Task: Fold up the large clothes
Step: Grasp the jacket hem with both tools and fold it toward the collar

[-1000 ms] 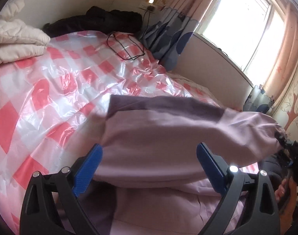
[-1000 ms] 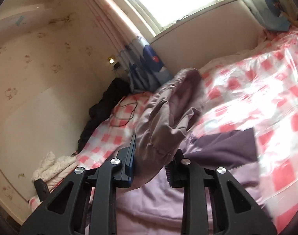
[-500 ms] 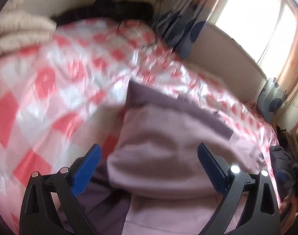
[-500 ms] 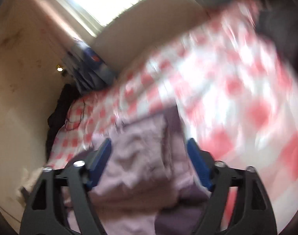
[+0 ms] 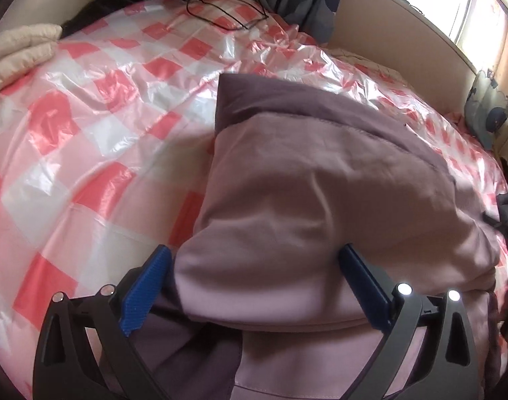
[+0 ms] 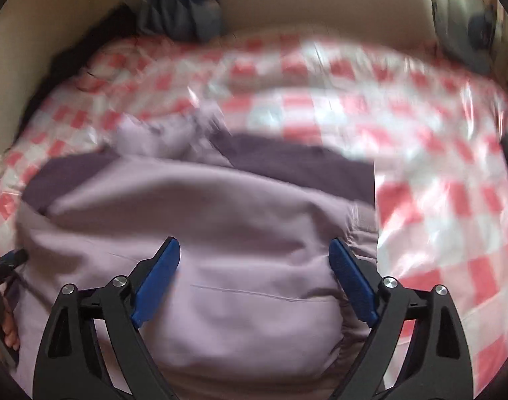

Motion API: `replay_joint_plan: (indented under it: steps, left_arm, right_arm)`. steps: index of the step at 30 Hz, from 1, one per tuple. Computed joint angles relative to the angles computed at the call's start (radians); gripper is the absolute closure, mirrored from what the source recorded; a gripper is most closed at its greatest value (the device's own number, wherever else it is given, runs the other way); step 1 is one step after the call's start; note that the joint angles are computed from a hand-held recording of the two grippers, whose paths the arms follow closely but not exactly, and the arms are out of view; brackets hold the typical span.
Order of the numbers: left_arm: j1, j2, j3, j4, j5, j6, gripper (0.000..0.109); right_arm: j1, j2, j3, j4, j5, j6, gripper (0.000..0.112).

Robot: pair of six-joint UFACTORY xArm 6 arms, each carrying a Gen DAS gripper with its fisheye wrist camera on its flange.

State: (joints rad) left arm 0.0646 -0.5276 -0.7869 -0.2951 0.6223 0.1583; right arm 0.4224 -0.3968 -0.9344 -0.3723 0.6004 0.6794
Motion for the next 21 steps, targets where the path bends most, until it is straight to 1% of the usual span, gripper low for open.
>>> replay_joint_plan:
  steps: [1,2,4,5,6,7,8,9,10,12,13,14,16,17,18,19,20,21]
  left_arm:
    - [-0.012,-0.016,0.011,0.041,-0.022,-0.033,0.012]
    - [-0.024,-0.033,0.021,0.071,-0.032,-0.055,0.012]
    - [-0.055,-0.064,0.046,0.17,-0.065,-0.105,0.012]
    - [-0.065,-0.069,0.051,0.198,-0.074,-0.116,0.012]
    - [-0.072,-0.066,0.052,0.225,-0.079,-0.126,0.012]
    - [-0.08,-0.061,0.054,0.259,-0.083,-0.136,0.012]
    - [-0.084,-0.06,0.059,0.252,-0.094,-0.118,0.011]
    - [-0.087,-0.059,0.066,0.25,-0.114,-0.108,0.011]
    - [-0.09,-0.063,0.067,0.283,-0.114,-0.129,0.012]
    - [-0.094,-0.061,0.064,0.326,-0.102,-0.154,0.012]
    - [-0.092,-0.064,0.067,0.328,-0.104,-0.157,0.012]
    - [-0.091,-0.075,0.073,0.327,-0.118,-0.163,0.012]
    - [-0.096,-0.12,0.102,0.311,-0.183,-0.156,0.012]
    - [-0.106,-0.15,0.122,0.301,-0.222,-0.143,0.012]
    - [-0.119,-0.174,0.138,0.262,-0.257,-0.1,0.012]
    - [-0.136,-0.195,0.15,0.2,-0.273,-0.039,0.012]
    - [-0.158,-0.215,0.164,0.153,-0.291,0.023,0.012]
    - [-0.172,-0.222,0.171,0.149,-0.298,0.043,0.012]
  right_arm:
    - [0.011,0.004,-0.024,-0.036,-0.013,0.008,0.021]
    - [0.017,0.007,-0.034,-0.044,-0.022,0.008,0.018]
    - [0.002,0.084,-0.11,0.023,-0.03,-0.039,0.016]
    - [-0.006,0.147,-0.16,0.066,-0.018,-0.062,0.016]
    - [-0.018,0.218,-0.205,0.098,0.015,-0.083,0.016]
    - [-0.031,0.282,-0.234,0.122,0.07,-0.106,0.016]
    - [-0.036,0.303,-0.222,0.189,0.084,-0.153,0.015]
    - [-0.047,0.31,-0.201,0.229,0.055,-0.176,0.015]
    - [-0.052,0.306,-0.201,0.238,0.051,-0.168,0.015]
    - [-0.042,0.262,-0.194,0.231,0.076,-0.151,0.015]
    - [-0.035,0.235,-0.172,0.231,0.056,-0.154,0.015]
    - [-0.022,0.165,-0.123,0.206,0.027,-0.134,0.015]
    - [0.007,0.029,-0.027,0.103,-0.008,-0.058,0.016]
    - [0.024,-0.05,0.026,0.027,-0.005,-0.003,0.016]
    - [0.044,-0.105,0.062,-0.035,0.017,0.052,0.015]
    - [0.054,-0.163,0.109,-0.074,0.047,0.088,0.015]
    - [0.054,-0.189,0.144,-0.071,0.069,0.096,0.015]
    - [0.055,-0.19,0.16,-0.045,0.087,0.086,0.015]
